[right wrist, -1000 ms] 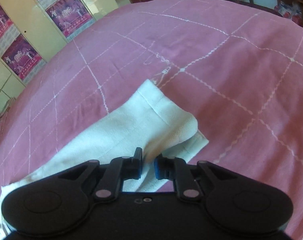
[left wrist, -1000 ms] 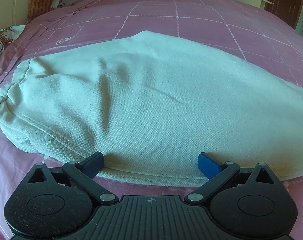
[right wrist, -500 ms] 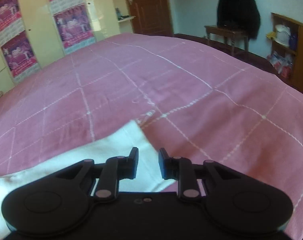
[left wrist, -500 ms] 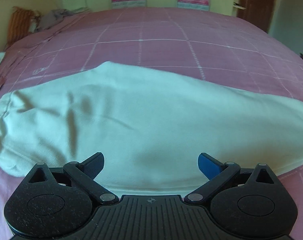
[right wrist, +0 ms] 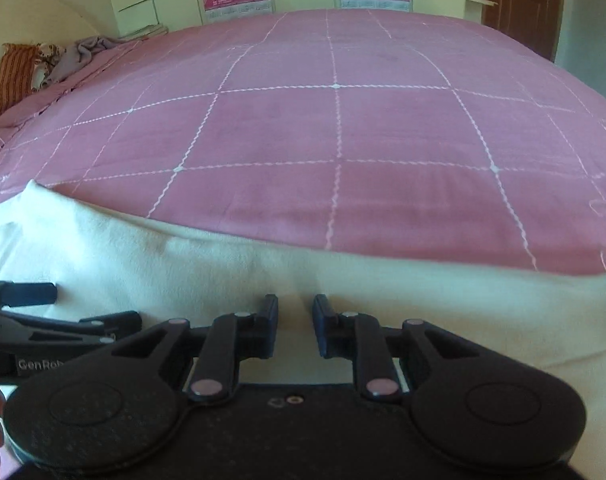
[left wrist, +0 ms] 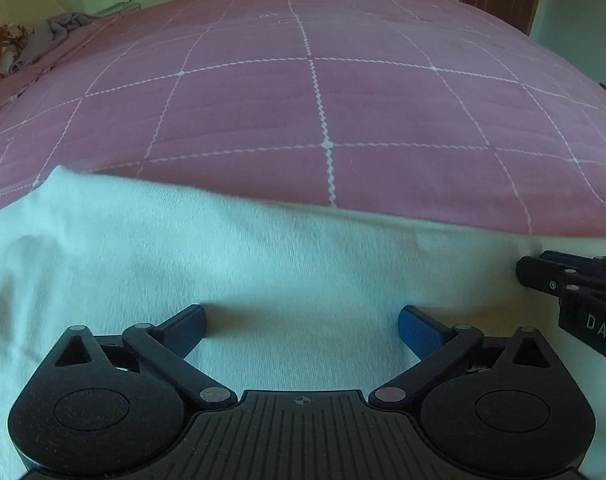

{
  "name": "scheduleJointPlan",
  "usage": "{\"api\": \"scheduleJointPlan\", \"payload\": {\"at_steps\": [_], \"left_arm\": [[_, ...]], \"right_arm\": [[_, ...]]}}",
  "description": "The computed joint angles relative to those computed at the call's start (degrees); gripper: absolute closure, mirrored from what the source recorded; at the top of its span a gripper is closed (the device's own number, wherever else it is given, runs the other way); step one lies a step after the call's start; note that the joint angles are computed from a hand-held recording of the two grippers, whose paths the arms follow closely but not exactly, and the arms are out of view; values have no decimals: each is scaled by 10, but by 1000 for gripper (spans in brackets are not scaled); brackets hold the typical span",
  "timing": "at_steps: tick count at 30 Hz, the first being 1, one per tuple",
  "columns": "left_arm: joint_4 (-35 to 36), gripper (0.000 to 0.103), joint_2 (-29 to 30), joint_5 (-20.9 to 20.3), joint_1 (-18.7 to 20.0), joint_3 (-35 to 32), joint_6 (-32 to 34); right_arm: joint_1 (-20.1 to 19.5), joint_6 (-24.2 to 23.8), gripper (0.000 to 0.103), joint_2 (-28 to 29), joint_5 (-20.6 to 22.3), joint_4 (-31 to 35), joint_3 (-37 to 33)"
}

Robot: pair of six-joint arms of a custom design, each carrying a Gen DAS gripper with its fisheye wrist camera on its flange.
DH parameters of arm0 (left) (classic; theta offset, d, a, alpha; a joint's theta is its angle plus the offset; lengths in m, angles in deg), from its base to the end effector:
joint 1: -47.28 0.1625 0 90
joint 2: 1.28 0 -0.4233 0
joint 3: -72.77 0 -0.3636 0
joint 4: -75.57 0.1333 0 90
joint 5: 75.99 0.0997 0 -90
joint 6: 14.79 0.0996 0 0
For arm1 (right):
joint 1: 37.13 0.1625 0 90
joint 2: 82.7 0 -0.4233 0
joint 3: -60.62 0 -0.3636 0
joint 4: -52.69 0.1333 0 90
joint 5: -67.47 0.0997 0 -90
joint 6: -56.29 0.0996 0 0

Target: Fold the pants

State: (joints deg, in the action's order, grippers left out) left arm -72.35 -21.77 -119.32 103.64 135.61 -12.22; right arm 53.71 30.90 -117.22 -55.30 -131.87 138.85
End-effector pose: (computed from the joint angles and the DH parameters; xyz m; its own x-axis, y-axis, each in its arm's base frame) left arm -0.2606 -0.7630 0.0267 -0.6548 0.2533 -0.7121 0.5636 0.7914 -0.2367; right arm 0.0902 -0.7382 0.1756 -0.7611 0.0973 0.6412 -0.3715 0.7450 -0.5541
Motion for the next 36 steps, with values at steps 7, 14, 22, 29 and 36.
{"api": "scheduleJointPlan", "payload": {"at_steps": [7, 14, 22, 29, 36], "left_arm": [[-4, 0, 30, 7, 5, -56, -5], [-99, 0, -65, 7, -16, 117, 26], [-113, 0, -125, 25, -27, 246, -15], [-123, 0, -157, 28, -38, 307, -49], [-128, 0, -182, 33, -39, 341, -56]], "right_arm": [[0, -27, 84, 48, -29, 12, -82], [13, -6, 82, -28, -2, -36, 35], [-1, -34, 79, -71, -22, -119, 170], [15, -75, 71, -85, -59, -154, 223], [13, -39, 68, -112, -64, -229, 255]]}}
